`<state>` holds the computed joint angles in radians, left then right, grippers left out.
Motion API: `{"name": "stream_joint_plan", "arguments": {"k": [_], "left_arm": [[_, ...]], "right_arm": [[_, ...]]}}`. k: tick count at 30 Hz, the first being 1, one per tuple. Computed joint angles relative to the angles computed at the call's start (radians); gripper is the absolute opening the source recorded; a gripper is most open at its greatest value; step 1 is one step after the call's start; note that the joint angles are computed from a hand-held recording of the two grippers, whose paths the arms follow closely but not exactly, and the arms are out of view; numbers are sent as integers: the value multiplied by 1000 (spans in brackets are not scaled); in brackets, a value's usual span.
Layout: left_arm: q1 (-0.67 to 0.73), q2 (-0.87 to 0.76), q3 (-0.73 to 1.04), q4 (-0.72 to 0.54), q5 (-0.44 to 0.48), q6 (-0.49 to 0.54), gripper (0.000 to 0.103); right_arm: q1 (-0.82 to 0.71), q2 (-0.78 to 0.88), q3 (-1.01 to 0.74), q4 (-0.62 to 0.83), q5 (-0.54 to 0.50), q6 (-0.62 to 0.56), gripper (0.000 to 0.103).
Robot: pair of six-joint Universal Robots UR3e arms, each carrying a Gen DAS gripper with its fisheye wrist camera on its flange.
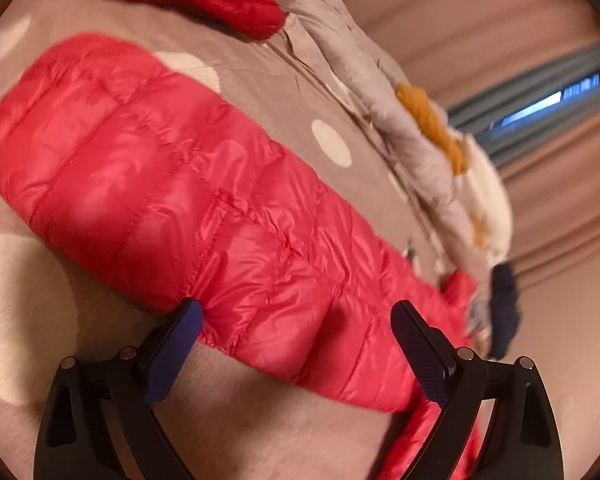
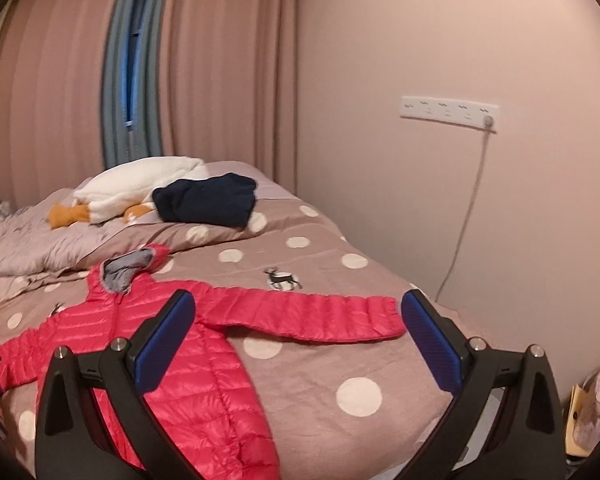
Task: Fold large clothes
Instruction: 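Grasp the jacket sleeve cuff with the left gripper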
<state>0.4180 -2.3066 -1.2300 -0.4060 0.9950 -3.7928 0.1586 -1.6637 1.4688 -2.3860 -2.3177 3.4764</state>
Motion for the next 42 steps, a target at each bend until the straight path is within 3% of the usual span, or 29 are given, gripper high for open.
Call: {"name": "stream_joint_plan", "arguments": {"k": [3, 6, 8, 10, 12, 15, 18, 22, 25, 33, 35, 37, 39, 42], "left_arm": [[52, -26, -30, 92, -106, -117, 81], [92, 8, -112, 119, -165, -104, 74], [134, 20, -238, 313, -233, -190, 74], [169, 3, -327, 526, -283, -339, 74], [201, -8, -367, 638, -333, -436, 74], [204, -2, -330, 529, -368, -379, 74], [178, 84, -352, 381, -247, -325, 74], [147, 160, -402, 363, -65, -332, 74], [138, 157, -410, 397, -29, -367, 75], [66, 48, -186, 282, 127, -250, 87], [59, 20, -157, 291, 121, -244, 87], [78, -9, -149, 336, 56, -258, 87], [97, -30, -157, 393, 7, -301, 80], [130, -89, -143, 447, -82, -396, 52]], "right_arm": [[-40, -31, 48, 0, 36, 27, 103], [-72, -34, 69, 24, 54, 68, 103], [-70, -18, 73, 22, 41, 82, 103], [-57, -3, 82, 4, 26, 81, 103], [-54, 6, 88, -16, 34, 72, 103], [-60, 27, 89, -41, 68, 47, 103], [-55, 65, 74, -40, 57, 40, 103], [-66, 87, 83, -57, 76, 41, 103], [-75, 92, 88, -52, 97, 49, 103], [-65, 79, 110, -64, 60, 38, 103], [-74, 67, 125, -69, 61, 47, 103], [-83, 60, 136, -71, 67, 55, 103], [-98, 53, 154, -87, 84, 57, 103], [-141, 44, 193, -140, 139, 49, 103]]}}
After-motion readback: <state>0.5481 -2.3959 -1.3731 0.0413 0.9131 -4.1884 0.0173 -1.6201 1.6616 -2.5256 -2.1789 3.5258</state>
